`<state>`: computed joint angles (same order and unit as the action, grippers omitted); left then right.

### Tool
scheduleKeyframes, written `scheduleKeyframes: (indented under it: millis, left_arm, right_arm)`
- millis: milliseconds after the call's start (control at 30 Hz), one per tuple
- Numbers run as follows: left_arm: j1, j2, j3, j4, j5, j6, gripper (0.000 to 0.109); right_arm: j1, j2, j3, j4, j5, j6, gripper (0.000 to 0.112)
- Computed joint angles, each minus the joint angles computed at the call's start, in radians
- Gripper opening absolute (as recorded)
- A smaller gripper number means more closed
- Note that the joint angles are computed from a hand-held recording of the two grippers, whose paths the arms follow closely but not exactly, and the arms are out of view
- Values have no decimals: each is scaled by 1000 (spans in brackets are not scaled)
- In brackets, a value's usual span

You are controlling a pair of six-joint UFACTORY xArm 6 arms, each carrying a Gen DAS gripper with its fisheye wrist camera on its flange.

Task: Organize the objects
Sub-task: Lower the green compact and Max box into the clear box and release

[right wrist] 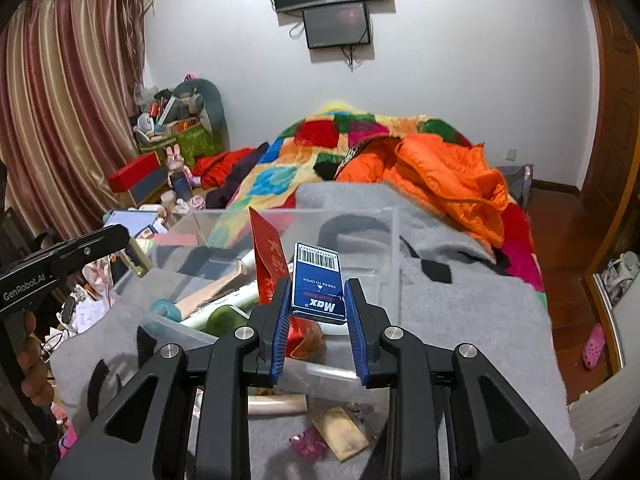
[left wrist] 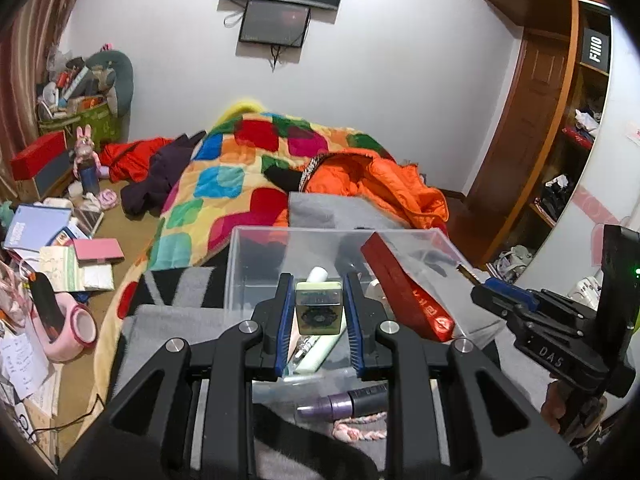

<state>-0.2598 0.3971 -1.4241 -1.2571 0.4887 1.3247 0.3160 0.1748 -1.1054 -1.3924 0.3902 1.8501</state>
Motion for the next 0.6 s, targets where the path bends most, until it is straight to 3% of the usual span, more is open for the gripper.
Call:
scheduleKeyframes:
  millis: [267, 600]
  left_arm:
    - [-26, 117, -97, 110, 14, -128, 24]
    - [-37, 142, -108, 165, 57, -149, 24]
  right_arm:
    - [-22, 85, -54, 53, -39, -48, 24]
    - [-16, 94, -63, 76, -33, -84, 28]
